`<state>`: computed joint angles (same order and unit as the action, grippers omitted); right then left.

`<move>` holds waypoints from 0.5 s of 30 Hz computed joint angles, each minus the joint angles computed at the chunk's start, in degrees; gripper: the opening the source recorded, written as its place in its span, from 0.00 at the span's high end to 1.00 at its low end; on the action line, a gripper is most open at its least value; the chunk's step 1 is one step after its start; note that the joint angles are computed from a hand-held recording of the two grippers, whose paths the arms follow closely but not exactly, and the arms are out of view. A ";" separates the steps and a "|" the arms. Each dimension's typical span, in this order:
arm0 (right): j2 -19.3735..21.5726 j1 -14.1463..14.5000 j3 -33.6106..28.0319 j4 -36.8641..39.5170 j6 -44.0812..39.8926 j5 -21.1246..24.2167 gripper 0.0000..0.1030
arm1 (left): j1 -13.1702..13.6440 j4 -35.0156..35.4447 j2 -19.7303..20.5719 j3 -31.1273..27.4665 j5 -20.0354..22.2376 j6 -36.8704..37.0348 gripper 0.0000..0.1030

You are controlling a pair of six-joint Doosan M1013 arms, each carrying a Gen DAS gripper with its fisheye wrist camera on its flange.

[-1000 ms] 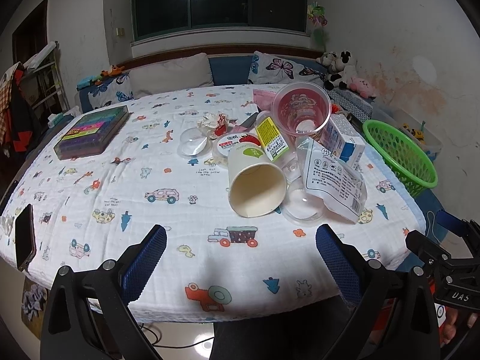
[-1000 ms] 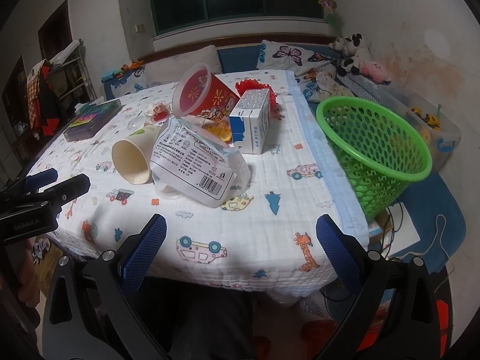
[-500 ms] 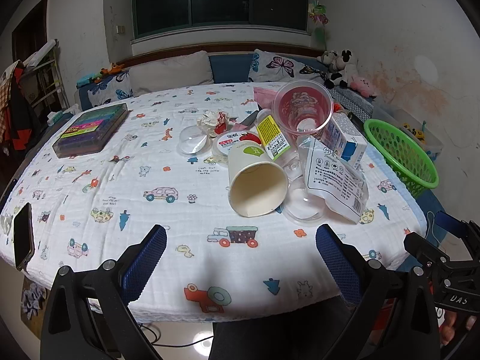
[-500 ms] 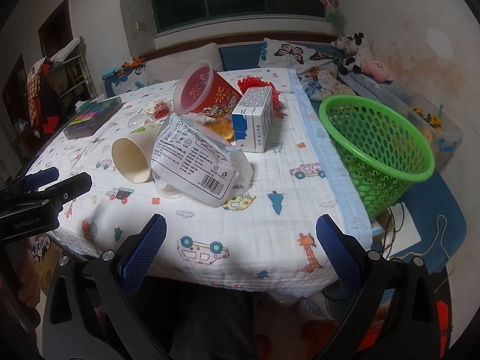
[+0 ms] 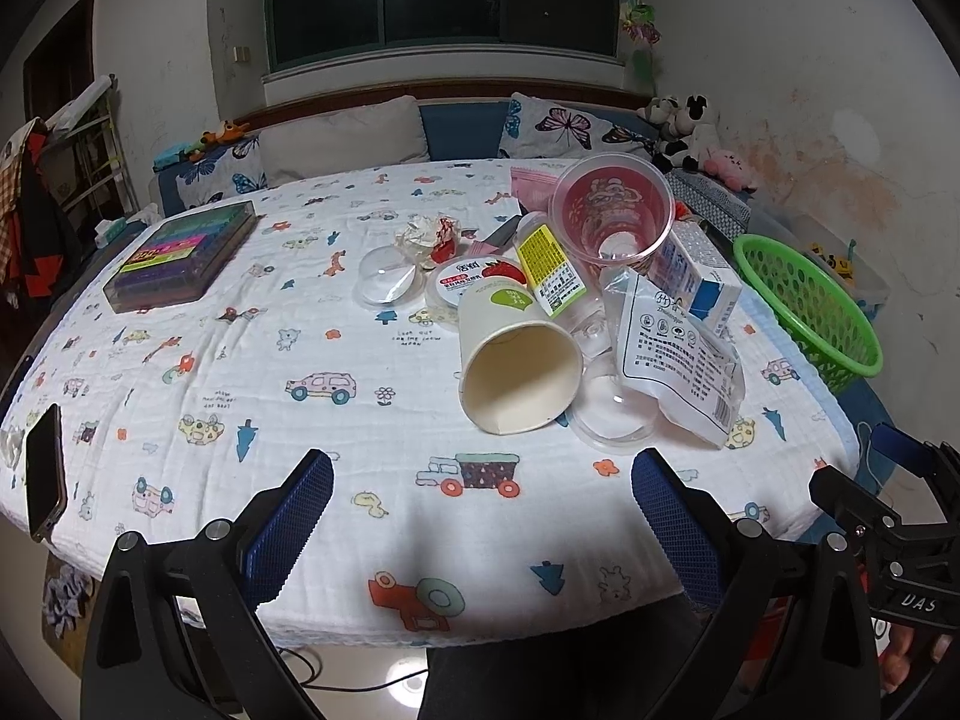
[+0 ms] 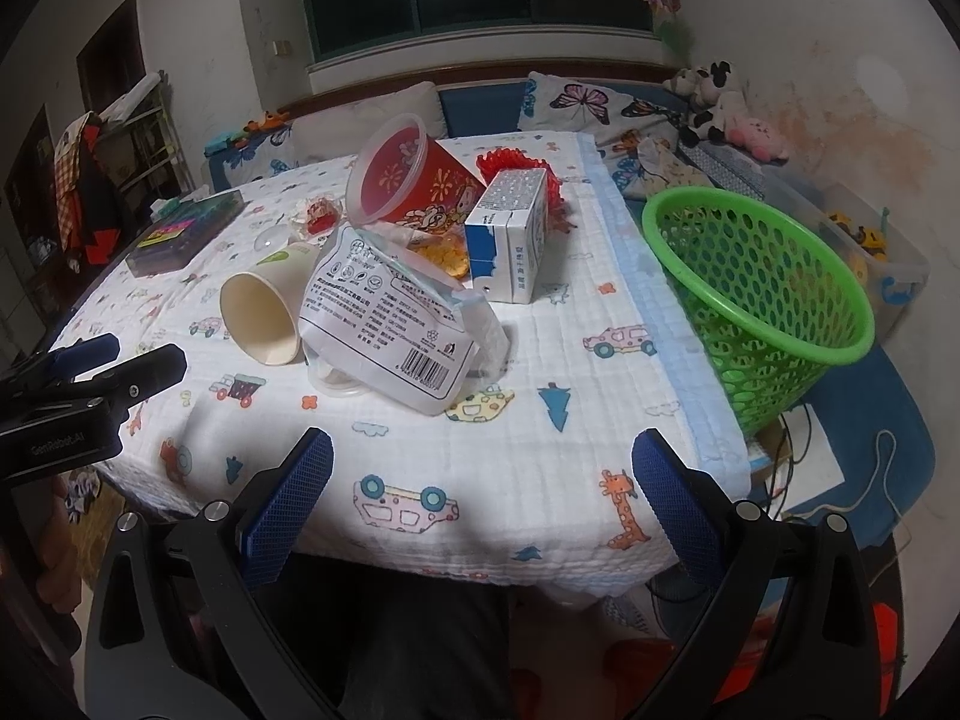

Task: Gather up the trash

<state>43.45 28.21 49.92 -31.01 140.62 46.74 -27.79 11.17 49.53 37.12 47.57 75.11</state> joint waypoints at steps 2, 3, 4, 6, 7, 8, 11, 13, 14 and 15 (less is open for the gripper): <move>0.13 -0.03 -0.22 0.09 -0.19 0.13 0.04 | 0.02 -0.16 0.14 -0.20 0.12 0.10 0.06; 0.22 -0.05 -0.37 0.10 -0.27 0.24 0.04 | 0.01 -0.10 0.20 -0.28 0.18 0.08 0.06; 0.24 -0.09 -0.41 0.24 -0.33 0.26 0.04 | 0.01 -0.07 0.26 -0.35 0.23 0.08 0.06; 0.31 -0.10 -0.53 0.39 -0.45 0.26 0.04 | 0.03 -0.15 0.38 -0.48 0.34 0.16 0.06; 0.38 -0.11 -0.64 0.41 -0.55 0.38 0.04 | 0.08 -0.20 0.23 -0.52 0.38 0.12 0.06; 0.33 -0.11 -0.58 0.45 -0.56 0.36 0.04 | 0.09 -0.21 0.26 -0.57 0.44 0.11 0.06; 0.57 -0.21 -0.97 1.12 -1.23 0.55 0.04 | 0.17 -0.48 0.74 -1.42 1.18 0.16 0.06; 0.79 -0.25 -1.34 1.32 -1.61 0.73 0.04 | 0.22 -0.65 1.07 -2.04 1.62 0.30 0.06; 0.91 -0.28 -1.52 1.44 -1.79 0.80 0.04 | 0.24 -0.67 1.15 -2.18 1.74 0.34 0.06; 0.98 -0.29 -1.65 1.53 -1.94 0.86 0.04 | 0.26 -0.70 1.25 -2.35 1.86 0.37 0.06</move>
